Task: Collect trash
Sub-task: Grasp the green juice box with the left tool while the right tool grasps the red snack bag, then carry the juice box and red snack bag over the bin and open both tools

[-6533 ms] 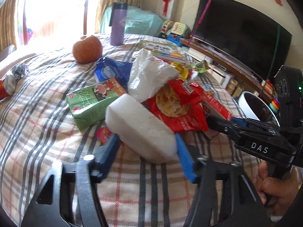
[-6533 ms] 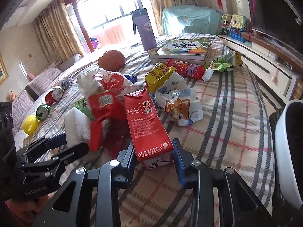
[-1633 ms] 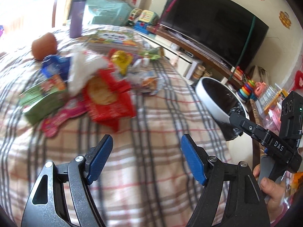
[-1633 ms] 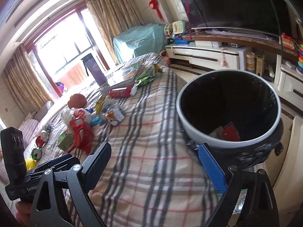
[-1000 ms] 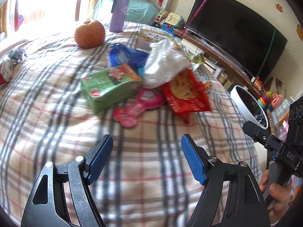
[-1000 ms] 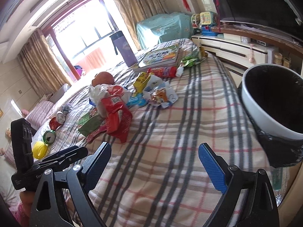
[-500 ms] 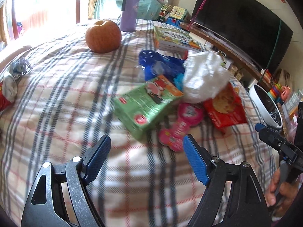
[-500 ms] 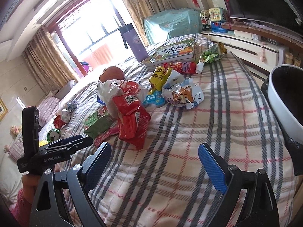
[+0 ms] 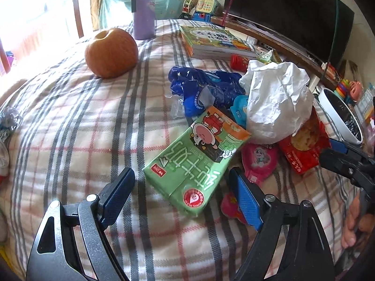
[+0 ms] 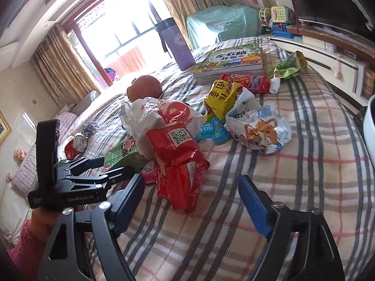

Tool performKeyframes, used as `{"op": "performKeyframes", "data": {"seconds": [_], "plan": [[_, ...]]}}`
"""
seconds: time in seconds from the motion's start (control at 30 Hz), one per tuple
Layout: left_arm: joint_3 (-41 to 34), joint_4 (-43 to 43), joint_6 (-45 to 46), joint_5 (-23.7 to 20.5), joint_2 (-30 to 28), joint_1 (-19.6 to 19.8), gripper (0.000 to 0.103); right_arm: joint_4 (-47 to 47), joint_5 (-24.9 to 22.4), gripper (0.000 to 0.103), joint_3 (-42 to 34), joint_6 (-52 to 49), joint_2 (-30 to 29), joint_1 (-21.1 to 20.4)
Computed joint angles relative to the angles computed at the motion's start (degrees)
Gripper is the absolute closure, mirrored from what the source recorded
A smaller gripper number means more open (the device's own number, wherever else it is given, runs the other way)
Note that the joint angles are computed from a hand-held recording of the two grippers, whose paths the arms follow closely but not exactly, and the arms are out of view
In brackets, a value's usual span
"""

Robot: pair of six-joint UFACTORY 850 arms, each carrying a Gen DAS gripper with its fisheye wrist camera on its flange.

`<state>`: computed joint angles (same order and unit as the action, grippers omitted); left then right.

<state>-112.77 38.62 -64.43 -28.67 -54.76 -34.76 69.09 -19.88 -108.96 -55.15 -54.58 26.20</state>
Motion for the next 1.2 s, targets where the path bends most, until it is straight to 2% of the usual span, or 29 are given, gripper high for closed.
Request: {"op": "performKeyframes", "data": {"seconds": [0.07,0.1,0.13,0.17,0.33,0.53,0.67,0.83,1.2], "plan": [[0.7,1.7,-1.0,0.8,0.3,-0.2,0.033,-1.9,-0.1,0.049,-1.2,1.6,-0.7,0.2],[0.6,1.4,-0.5,0.7,0.3,-0.3,0.039,-3.0,0.0,0.067,-1.4,2.4,-0.8,0.3],[1.0,2.3,-1.5,0.7,0.6,-0.6,0.041,-4.6,0.0,0.082,-1.7,3.7,-0.9,0.4],[1.5,3.1,-2.4,0.8,0.9,-0.7,0.042,-4.5,0.0,0.085,-1.4,3.4,-0.7,0.4],[5.0,7.9,-10.3,2.6,3.2,-2.3,0.045,4.2,0.8,0.088,3.9,-6.9,2.5,0.1],[8.2,16.4,-23.1,5.5,5.5,-4.7,0.046,11.1,1.1,0.089,9.7,-13.4,6.2,-1.3],[7.8,18.1,-26.3,7.2,5.5,-5.7,0.046,17.4,3.2,0.089,14.4,-20.1,9.3,-2.0],[3.4,11.7,-19.8,8.9,2.9,-6.8,0.046,25.9,4.4,0.089,18.9,-27.4,12.1,-3.5],[-9.3,-4.9,-0.4,8.6,-4.1,-8.6,0.047,43.0,6.4,0.089,25.8,-43.1,17.1,-6.6]]}}
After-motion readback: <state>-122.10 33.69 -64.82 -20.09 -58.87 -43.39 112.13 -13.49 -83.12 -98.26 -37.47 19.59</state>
